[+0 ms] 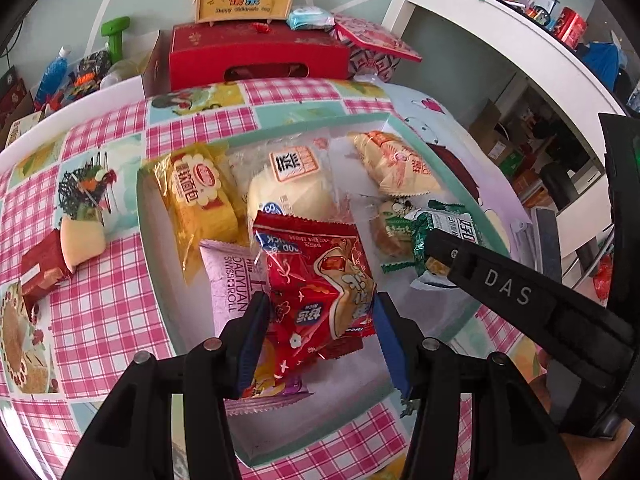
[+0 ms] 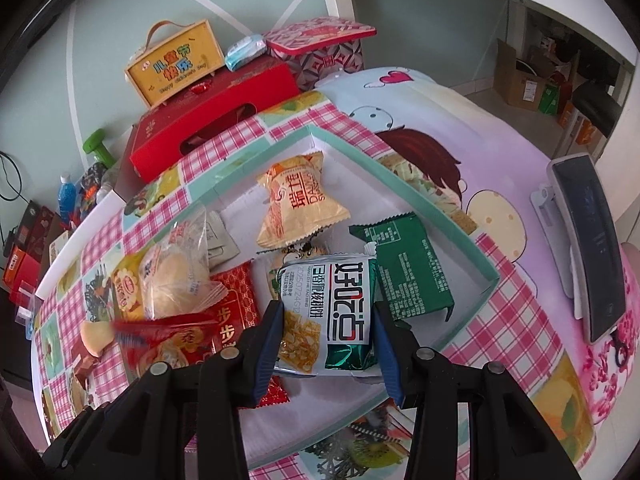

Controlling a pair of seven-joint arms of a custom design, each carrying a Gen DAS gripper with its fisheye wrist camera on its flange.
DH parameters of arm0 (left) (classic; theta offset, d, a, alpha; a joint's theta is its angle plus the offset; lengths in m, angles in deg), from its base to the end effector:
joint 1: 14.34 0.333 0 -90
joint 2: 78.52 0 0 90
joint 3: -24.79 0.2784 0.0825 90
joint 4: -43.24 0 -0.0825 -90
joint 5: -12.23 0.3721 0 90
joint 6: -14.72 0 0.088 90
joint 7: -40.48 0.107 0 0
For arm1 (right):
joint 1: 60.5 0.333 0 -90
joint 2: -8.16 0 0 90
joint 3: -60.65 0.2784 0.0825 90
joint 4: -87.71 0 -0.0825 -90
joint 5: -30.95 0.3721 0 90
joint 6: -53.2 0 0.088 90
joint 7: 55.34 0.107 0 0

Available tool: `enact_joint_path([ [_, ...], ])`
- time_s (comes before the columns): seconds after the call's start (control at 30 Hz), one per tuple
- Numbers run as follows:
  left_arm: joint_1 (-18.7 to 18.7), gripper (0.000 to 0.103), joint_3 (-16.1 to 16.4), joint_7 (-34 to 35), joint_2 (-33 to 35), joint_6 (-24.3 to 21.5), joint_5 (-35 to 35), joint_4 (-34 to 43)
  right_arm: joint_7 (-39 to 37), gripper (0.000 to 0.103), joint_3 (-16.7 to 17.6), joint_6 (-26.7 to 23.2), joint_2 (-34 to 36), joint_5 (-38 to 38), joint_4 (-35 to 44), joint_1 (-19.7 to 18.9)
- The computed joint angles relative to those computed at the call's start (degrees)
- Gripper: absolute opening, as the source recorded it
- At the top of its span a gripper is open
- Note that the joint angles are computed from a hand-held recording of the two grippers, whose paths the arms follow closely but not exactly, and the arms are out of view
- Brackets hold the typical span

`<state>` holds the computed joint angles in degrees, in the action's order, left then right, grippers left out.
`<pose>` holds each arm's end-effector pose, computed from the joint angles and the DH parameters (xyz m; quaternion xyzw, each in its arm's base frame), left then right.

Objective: Organize snacks

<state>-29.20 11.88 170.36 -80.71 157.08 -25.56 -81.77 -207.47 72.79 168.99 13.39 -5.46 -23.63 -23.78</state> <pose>0.4854 -0.2532 0.4093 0.3954 -0.8734 0.2835 0.0220 0.4016 0.4043 0.4125 -0.3084 0.9117 -0.2155 0.1651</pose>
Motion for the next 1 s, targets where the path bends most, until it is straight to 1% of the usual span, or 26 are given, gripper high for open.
enact_joint_path([
  [0.23,-0.05,0.055,-0.13,-0.25,0.81,-0.20,0.80,0.17,-0.92,0.047,-0.31,1.56,0.69,0.57,-0.19,-0.35],
  [0.5,-0.03,0.055,-0.41,-0.31,1.62,-0.77,1.74,0.69,-2.62,0.049,-0.65,2.09,1.78,1.61,0.81,-0.32],
  [0.57,-0.07,0.055,-0.48,-0.09,1.53,-0.51,1.97,0.55,-2.45,0.053,-0.79,3.21,1.55,2.21,0.13,-0.50],
  [0.6,-0.06,0.055,-0.47,-0.02,1.56,-0.64,1.99,0.62,-2.54,0.061,-0.86,3.79,1.43,2.74,-0.26,-0.68],
  [0.63,-0.04,0.055,-0.45,-0.04,1.57,-0.83,2.05,0.66,-2.64,0.065,-0.87,3.89,1.45,3.29,-0.40,-0.78],
  [0.67,0.01,0.057,-0.42,0.00,1.59,-1.23,2.05,0.82,-2.74,0.065,-0.86,3.52,1.57,3.64,-0.29,-0.80],
  [0.77,0.12,0.068,-0.32,0.56,1.46,-2.85,1.52,1.36,-2.21,0.067,-0.84,3.50,1.35,3.55,-0.46,-0.73],
  [0.83,0.10,0.073,-0.36,0.37,0.96,-3.04,1.99,1.26,-2.14,0.071,-0.76,3.11,1.23,3.32,-0.36,-0.63],
  [0.9,0.08,0.080,-0.29,0.44,0.42,-3.20,2.28,1.19,-2.19,0.072,-0.67,2.46,1.26,3.09,0.06,-0.50],
  [0.97,0.17,0.080,-0.09,0.18,-0.02,-3.62,2.36,1.41,-2.12,0.073,-0.58,1.77,1.13,2.73,0.36,-0.33],
  [1.0,0.24,0.080,0.02,0.02,-0.20,-3.68,2.46,1.48,-1.98,0.076,-0.53,1.44,1.02,2.52,0.46,-0.24],
])
